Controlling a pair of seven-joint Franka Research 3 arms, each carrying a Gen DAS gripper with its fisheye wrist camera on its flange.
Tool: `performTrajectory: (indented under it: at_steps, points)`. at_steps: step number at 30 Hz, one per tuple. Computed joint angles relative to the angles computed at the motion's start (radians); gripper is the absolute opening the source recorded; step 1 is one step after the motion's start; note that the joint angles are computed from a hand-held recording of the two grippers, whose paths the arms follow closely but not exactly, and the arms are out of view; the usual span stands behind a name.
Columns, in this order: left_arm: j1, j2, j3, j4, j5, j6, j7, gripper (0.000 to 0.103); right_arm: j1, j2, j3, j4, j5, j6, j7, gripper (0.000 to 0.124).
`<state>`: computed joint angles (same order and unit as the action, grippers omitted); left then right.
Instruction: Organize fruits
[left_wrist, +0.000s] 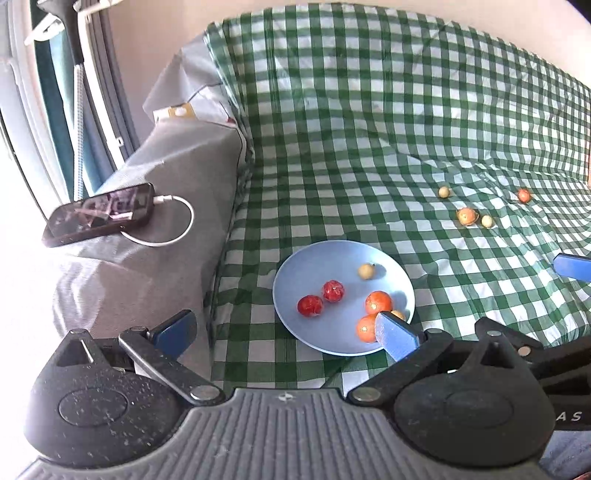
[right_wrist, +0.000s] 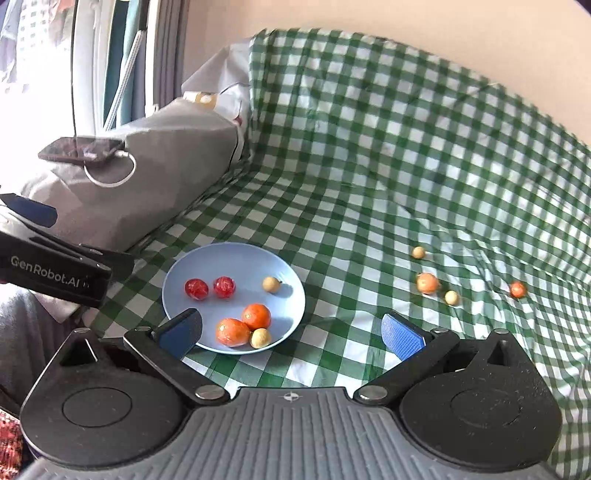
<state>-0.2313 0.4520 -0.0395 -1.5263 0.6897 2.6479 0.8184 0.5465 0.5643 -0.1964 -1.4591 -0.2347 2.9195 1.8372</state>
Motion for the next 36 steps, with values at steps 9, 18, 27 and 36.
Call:
performTrajectory:
  at_steps: [9, 18, 27, 36]
  points:
    - [-0.063, -0.082, 0.042, -0.062, 0.265, -0.054, -0.234, 0.103, 0.289, -0.064, -0.379, -0.17, -0.156, 0.243, 0.268, 0.102]
    - [-0.012, -0.11, -0.017, -0.095, 0.195, -0.023, -0.177, 0.103, 0.344, -0.092, -0.438, -0.236, -0.053, 0.326, 0.197, 0.102]
    - [-0.003, -0.107, -0.024, -0.097, 0.12, -0.004, -0.126, 0.103, 0.277, -0.1, -0.332, -0.231, 0.054, 0.315, 0.068, 0.102]
    - [-0.007, -0.089, -0.022, -0.085, 0.099, 0.01, -0.101, 0.103, 0.27, -0.083, -0.313, -0.212, 0.189, 0.269, 0.002, 0.102]
